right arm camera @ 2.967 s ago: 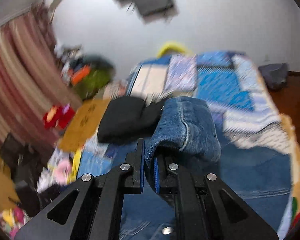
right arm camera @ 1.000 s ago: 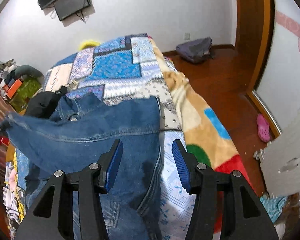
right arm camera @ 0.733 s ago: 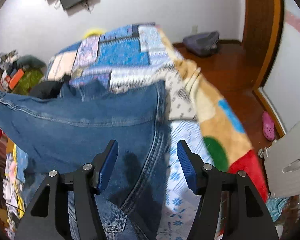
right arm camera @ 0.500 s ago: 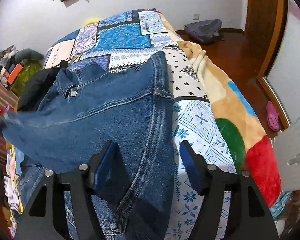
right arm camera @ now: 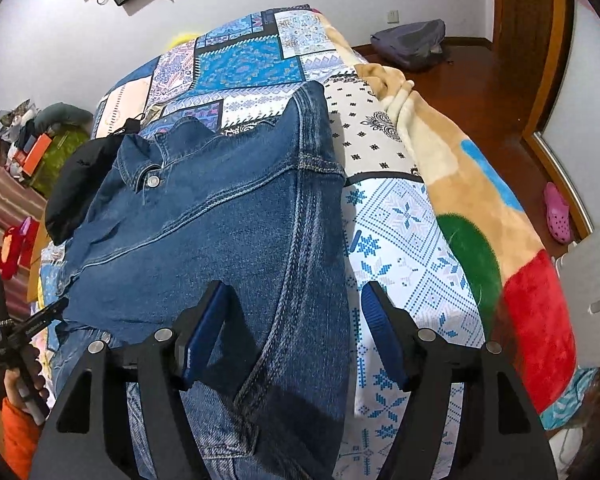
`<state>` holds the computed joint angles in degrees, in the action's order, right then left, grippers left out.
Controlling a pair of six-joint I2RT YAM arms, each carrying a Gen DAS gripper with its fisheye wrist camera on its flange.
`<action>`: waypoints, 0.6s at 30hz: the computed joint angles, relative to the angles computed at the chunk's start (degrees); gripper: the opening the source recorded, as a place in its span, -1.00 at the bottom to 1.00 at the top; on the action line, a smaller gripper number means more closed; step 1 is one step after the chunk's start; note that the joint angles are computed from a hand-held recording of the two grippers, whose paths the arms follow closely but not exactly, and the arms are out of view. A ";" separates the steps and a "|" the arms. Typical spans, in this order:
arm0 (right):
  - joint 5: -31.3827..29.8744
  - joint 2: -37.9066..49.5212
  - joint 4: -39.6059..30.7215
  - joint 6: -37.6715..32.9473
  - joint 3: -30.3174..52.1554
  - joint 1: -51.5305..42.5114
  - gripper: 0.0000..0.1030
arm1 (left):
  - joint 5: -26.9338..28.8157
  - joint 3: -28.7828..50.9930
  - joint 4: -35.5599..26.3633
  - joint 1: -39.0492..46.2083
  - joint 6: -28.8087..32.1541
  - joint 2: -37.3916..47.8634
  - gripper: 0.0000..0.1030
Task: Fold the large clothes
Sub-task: 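Lift the jacket hem with the left tool while the right tool grasps the sleeve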
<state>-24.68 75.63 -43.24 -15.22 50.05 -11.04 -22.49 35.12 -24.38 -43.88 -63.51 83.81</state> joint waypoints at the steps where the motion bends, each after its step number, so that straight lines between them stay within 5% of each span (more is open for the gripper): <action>1: 0.04 -0.17 -0.24 -0.06 -0.03 -0.05 0.27 | 1.49 -1.21 0.51 0.82 0.39 -1.97 0.32; 11: -1.90 -1.42 -5.30 -5.75 1.71 -3.73 0.27 | 15.00 -12.89 5.45 8.11 3.82 -19.28 0.33; 18: -4.78 7.62 -3.24 -0.05 7.95 -1.78 0.27 | 25.65 -13.44 18.19 21.74 12.42 -10.36 0.33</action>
